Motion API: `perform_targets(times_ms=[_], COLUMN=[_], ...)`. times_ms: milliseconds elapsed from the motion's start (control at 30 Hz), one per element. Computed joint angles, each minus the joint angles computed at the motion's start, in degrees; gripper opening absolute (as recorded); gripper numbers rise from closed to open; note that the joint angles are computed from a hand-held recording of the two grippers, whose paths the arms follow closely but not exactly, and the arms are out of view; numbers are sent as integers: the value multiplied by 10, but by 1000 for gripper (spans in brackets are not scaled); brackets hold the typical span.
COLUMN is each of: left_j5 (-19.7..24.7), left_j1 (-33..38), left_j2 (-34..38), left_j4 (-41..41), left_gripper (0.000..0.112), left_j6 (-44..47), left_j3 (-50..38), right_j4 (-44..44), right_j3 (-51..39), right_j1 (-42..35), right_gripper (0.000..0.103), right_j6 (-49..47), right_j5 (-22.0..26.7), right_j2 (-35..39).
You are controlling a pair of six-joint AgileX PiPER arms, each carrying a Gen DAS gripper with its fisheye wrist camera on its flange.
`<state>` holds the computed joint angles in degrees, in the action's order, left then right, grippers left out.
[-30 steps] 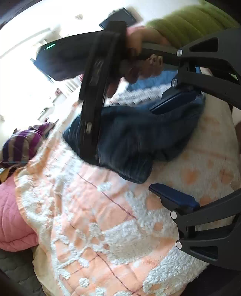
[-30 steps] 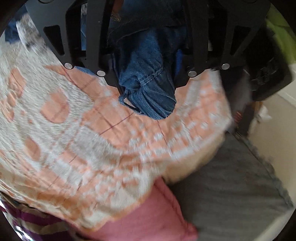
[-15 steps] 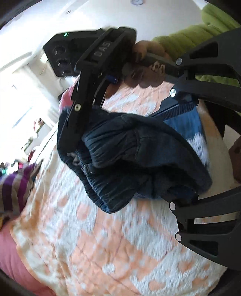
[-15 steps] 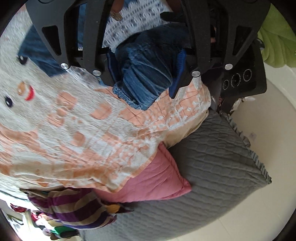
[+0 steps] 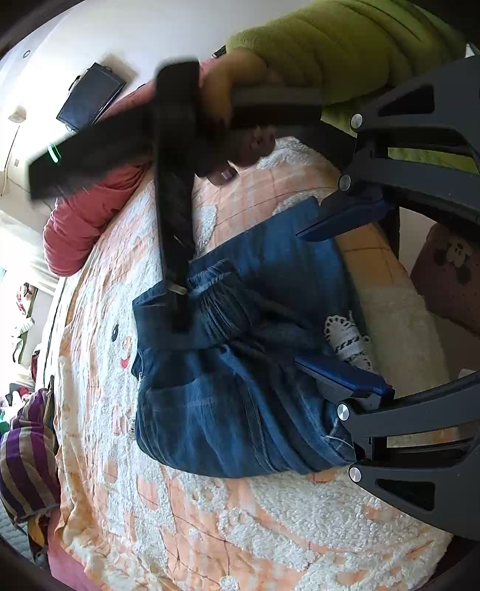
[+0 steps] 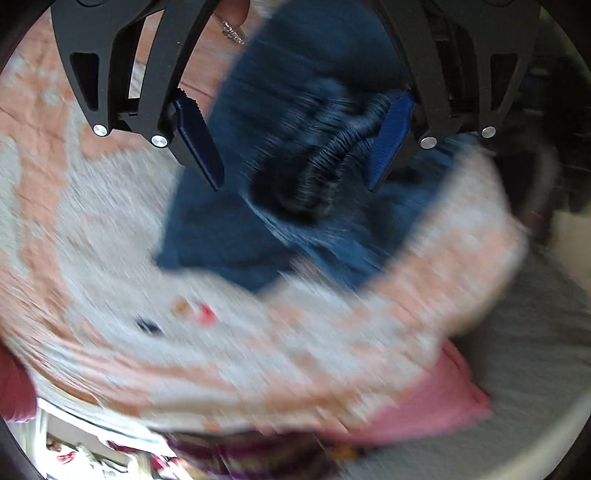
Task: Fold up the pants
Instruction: 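Fold the waistband end over onto the legs with both grippers and release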
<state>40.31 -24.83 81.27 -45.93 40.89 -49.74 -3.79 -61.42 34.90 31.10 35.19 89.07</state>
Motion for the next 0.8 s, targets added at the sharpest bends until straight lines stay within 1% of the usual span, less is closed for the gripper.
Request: perform_targets(times_ms=[33, 67, 100, 133, 167, 200, 233, 300, 367, 400, 433, 467, 500, 567, 600, 633, 700, 767, 800], left_j5=[4, 17, 40, 64, 78, 73, 55, 19, 0, 4, -2, 0, 3, 10, 4, -12, -37, -49, -53], left_j1=[0, 8, 24, 45, 69, 88, 95, 93, 74, 73, 67, 58, 49, 42, 35, 24, 6, -10, -14], left_j2=[-16, -19, -33, -58, -82, -114, -135, -146, -139, -124, -104, -88, -64, -33, -26, -21, -32, -38, -40], left_j4=[-9, -9, -17, -28, -42, -37, -11, 48, 101, 108, 113, 121, 112, 82, 84, 88, 98, 123, 130], left_gripper=[62, 62, 62, 62, 62, 62, 62, 59, 44, 29, 15, 11, 6, 5, 5, 5, 4, 4, 3], left_j6=[7, 5, 16, 25, 47, 59, 52, 16, -35, -40, -43, -51, -44, -15, -12, -11, -8, -18, -20], left_j3=[17, 15, 14, 12, 13, 8, -1, -17, -22, -34, -40, -45, -47, -26, -14, 3, 29, 35, 37], right_j4=[-2, 18, 43, 48, 47, 48, 58, 49, 38, 45, 65, 82, 108, 133, 143, 151, 146, 130, 127], right_j3=[6, 22, 30, 34, 39, 42, 45, 32, 0, -21, -50, -75, -113, -177, -215, -242, -282, -297, -293], right_j1=[2, -6, -16, -18, -18, -17, -21, -26, -30, -36, -44, -50, -58, -66, -68, -69, -63, -51, -43], right_gripper=[71, 71, 71, 71, 71, 71, 71, 74, 74, 74, 72, 65, 54, 43, 41, 41, 41, 41, 37], right_j6=[10, -3, -19, -22, -25, -29, -44, -47, -50, -64, -93, -117, -151, -194, -216, -232, -243, -243, -245], right_j5=[-4, -23, -27, -26, -28, -31, -37, -41, -33, -25, -14, -3, 19, 65, 93, 114, 153, 176, 180], right_j2=[6, 1, -6, -16, -32, -47, -59, -82, -77, -66, -47, -27, 4, 61, 97, 125, 169, 195, 201])
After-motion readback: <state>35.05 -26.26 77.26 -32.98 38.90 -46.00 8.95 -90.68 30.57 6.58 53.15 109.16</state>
